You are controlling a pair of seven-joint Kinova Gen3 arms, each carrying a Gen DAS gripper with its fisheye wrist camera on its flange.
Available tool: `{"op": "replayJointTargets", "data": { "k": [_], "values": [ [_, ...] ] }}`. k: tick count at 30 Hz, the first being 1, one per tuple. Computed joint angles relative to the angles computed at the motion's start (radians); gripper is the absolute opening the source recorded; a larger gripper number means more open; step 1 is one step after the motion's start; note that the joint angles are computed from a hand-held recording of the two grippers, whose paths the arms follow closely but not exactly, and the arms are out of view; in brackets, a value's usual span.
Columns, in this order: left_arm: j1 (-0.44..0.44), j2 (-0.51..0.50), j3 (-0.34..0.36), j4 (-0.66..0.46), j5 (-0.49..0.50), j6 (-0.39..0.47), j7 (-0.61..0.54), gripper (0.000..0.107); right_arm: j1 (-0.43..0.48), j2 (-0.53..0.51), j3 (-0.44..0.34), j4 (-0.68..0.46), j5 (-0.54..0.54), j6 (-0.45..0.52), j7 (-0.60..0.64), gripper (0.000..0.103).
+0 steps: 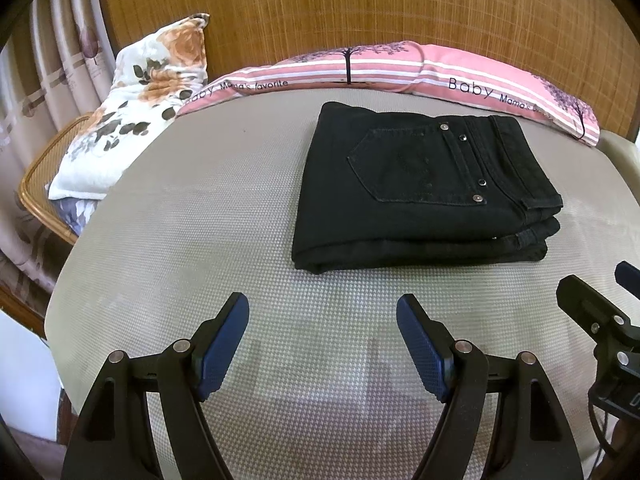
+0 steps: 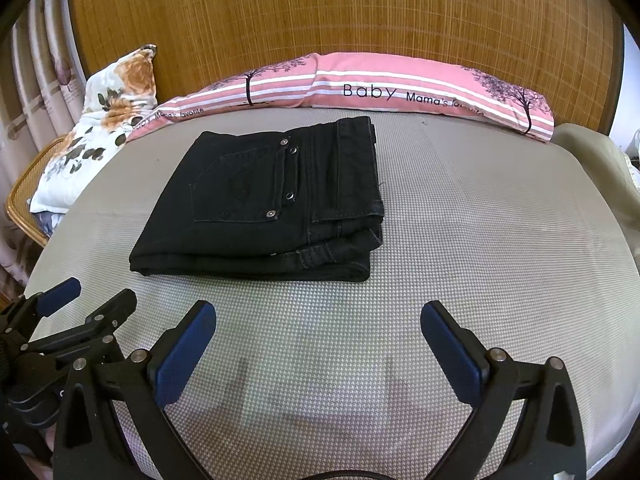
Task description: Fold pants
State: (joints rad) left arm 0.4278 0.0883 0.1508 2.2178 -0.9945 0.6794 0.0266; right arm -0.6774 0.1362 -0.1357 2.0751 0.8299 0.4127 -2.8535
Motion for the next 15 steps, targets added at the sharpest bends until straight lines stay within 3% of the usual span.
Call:
{"op": "replayJointTargets", "data": {
  "k": [15],
  "values": [
    [-0.001, -0.003, 0.0, 0.001, 0.0, -0.003, -0.002, 0.077, 0.005, 0.0, 0.0, -0.003, -0.012, 0.003, 0.021, 0.101]
  ]
}}
